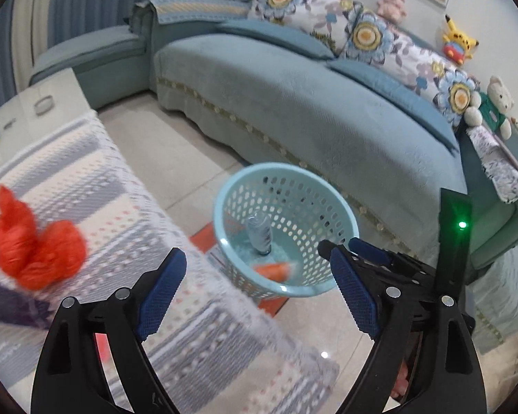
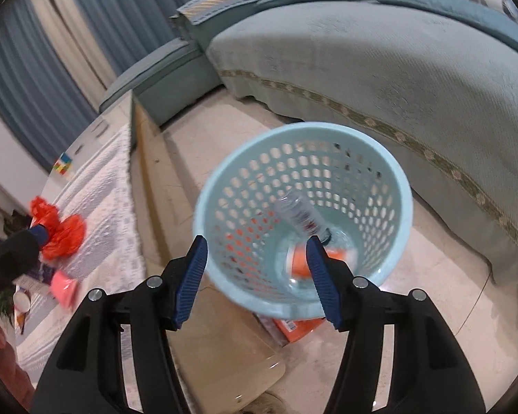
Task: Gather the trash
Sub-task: 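Open both tools to drop the cup and bottle into the basket, then grasp the red-white paper cup with the left tool while the right tool grasps the milk carton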
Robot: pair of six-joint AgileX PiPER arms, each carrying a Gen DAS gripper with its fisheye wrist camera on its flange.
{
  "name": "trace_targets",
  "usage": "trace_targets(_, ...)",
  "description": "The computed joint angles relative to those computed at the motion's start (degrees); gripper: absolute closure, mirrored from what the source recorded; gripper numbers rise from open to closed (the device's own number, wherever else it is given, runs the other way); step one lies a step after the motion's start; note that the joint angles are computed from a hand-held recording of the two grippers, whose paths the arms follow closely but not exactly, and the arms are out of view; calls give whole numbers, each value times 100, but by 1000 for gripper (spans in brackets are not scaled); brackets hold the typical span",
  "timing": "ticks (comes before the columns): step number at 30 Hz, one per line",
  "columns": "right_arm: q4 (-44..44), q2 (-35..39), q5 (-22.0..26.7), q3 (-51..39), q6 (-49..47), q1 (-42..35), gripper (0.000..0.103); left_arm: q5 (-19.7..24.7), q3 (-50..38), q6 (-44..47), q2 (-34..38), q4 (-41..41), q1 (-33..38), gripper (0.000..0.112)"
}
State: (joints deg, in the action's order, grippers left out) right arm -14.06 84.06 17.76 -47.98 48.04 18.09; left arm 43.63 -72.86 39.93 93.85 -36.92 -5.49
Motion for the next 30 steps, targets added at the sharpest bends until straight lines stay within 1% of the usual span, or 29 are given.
trace_targets(2, -351, -138, 154, -149, 340, 333, 47, 142, 248, 261, -436, -187, 326, 29)
trace_targets(3, -557, -193, 208, -195, 536, 479, 47, 270, 367, 484, -670, -355, 598, 29)
trace_targets(6, -1702, -341, 598, -565, 1554, 1240, 47, 606, 512, 856, -1153, -706, 1282, 29)
trace_targets(9, -2308, -317, 851, -929, 2075, 1811, 47, 1194, 582, 1393, -1560, -1315, 2496, 29)
trace_targets(11, -2650, -166, 1091, -1303, 2322, 2240, 47, 1406, 538, 1556, -1664, -1512, 3153, 29)
trace_targets(13, -2933, 76, 1359, -1738, 2441, 2677, 47, 1470, 527, 1757, -1724, -1686, 3902, 29)
trace_targets(16, -3184, 505, 1673, -2360, 2424, 3180, 47, 1341, 384, 1837, -1567, -1594, 4780, 29)
trace_targets(17, -3200, 638, 1723, -2519, 2389, 3285, 47, 1266, 321, 1840, -1474, -1520, 4962, 29)
trace_targets(18, -3137, 784, 1757, -2705, 2272, 3357, 47, 1131, 241, 1859, -1305, -1416, 5217, 29)
trace_targets(21, -2870, 1393, 1896, -3476, 1805, 3524, 47, 873, -102, 1685, -742, -1099, 5665, 30)
trace_targets(25, -2541, 2089, 2053, -4459, 1249, 3620, 47, 875, -660, 1334, 61, -933, 6081, 31)
trace_targets(27, -2318, 2415, 2213, -5007, 965, 3640, 47, 871, -847, 1233, 397, -841, 6217, 33)
trace_targets(30, -1815, 3082, 2569, -6138, 363, 3531, 47, 878, -1208, 896, 841, -685, 6243, 33)
